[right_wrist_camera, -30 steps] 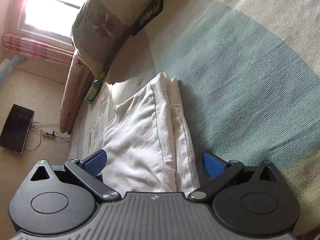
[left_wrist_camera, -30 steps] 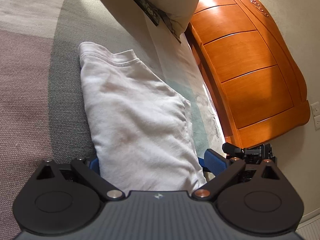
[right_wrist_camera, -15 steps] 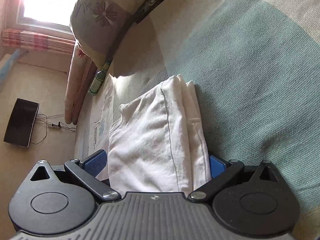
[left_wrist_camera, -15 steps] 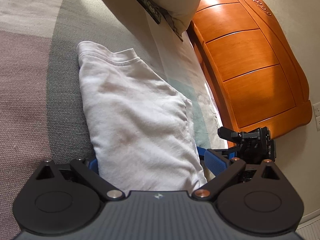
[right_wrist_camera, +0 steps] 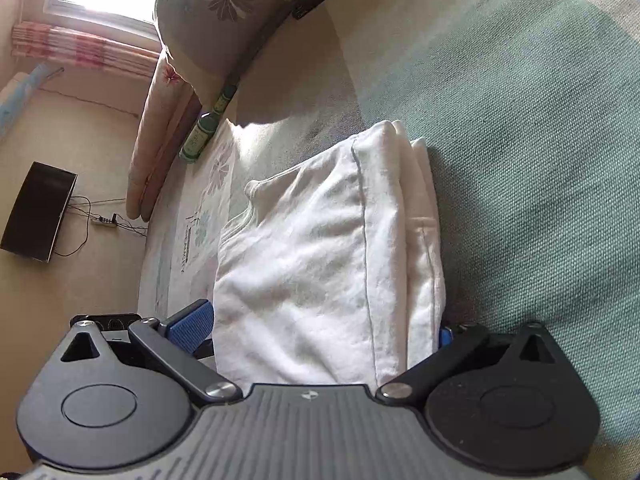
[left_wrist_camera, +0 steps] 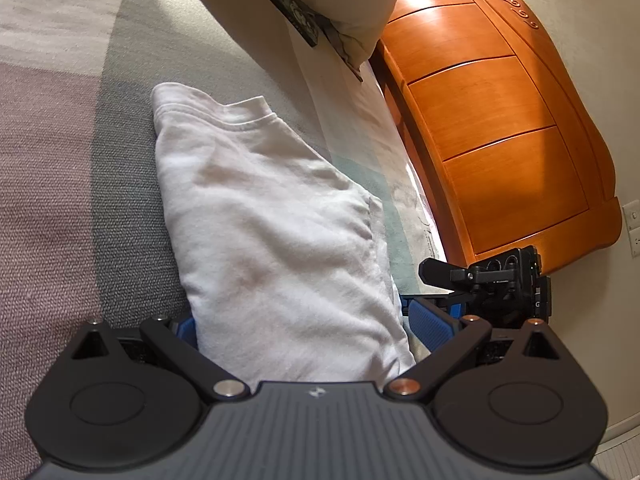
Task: Fold clothes
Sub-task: 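Hold the shirt end pinched in both closed grippers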
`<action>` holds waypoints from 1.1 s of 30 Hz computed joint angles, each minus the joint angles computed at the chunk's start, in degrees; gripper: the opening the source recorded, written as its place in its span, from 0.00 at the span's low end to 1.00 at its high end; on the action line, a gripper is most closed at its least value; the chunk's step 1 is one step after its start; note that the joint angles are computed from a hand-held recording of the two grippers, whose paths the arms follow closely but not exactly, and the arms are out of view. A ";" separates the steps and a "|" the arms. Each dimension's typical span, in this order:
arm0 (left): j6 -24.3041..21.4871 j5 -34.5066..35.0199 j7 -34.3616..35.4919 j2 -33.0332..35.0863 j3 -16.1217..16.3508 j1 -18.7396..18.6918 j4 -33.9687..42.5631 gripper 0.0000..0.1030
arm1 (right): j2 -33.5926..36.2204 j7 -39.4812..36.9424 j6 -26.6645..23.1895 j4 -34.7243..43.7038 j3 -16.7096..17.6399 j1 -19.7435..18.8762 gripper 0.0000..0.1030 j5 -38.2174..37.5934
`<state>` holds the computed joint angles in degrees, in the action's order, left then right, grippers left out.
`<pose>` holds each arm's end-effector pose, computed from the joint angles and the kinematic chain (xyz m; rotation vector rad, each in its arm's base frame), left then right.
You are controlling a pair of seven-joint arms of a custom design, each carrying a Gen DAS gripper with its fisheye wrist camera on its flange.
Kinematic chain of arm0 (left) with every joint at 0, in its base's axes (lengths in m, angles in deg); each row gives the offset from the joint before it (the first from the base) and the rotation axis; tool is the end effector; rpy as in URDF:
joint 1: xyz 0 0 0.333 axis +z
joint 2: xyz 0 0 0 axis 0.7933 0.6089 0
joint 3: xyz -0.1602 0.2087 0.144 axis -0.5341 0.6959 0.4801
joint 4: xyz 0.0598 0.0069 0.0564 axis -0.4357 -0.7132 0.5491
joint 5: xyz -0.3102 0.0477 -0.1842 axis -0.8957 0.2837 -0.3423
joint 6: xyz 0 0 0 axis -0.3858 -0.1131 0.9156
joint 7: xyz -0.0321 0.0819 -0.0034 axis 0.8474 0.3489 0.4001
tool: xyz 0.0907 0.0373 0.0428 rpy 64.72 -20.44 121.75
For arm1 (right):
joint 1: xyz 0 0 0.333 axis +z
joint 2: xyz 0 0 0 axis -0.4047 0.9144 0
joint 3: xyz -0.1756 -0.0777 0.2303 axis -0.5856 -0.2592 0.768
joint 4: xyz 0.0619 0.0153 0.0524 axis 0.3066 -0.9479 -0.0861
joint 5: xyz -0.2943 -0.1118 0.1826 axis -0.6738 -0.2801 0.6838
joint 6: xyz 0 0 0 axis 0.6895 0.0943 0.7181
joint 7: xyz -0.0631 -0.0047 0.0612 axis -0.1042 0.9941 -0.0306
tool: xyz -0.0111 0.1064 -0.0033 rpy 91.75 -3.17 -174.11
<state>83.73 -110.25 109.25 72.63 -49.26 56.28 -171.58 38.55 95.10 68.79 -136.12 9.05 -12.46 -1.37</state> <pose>0.5712 -0.1067 0.4001 1.5284 -1.8230 1.1836 0.5064 0.1023 0.3992 -1.2515 1.7744 0.3981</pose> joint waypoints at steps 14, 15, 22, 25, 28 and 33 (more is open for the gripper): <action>0.82 0.61 -0.44 -0.36 -0.09 -0.40 -0.20 0.96 | -0.58 -8.06 -0.66 -1.28 -0.16 0.03 1.00 3.80; 0.76 0.61 -0.44 -0.35 -0.07 -0.38 -0.17 0.96 | -0.61 -8.58 -0.74 -1.36 -0.17 0.03 1.00 3.99; -0.67 3.21 -5.17 -1.38 0.47 -0.21 -0.48 0.95 | -0.92 -12.43 -1.45 -2.00 -0.25 -0.02 1.00 5.28; -2.53 2.65 -3.65 -2.41 1.00 0.45 -2.07 0.94 | -1.29 -14.71 -2.31 -2.61 -0.49 -0.19 1.00 6.18; -2.99 2.08 -4.95 -1.19 1.19 0.37 -0.91 0.95 | -1.34 -15.52 -3.66 -2.81 -0.89 -0.58 1.00 6.88; -1.80 4.15 -6.46 1.82 -0.22 -0.61 3.34 0.98 | -0.43 -11.21 -4.76 -1.59 -1.05 -1.20 1.00 5.24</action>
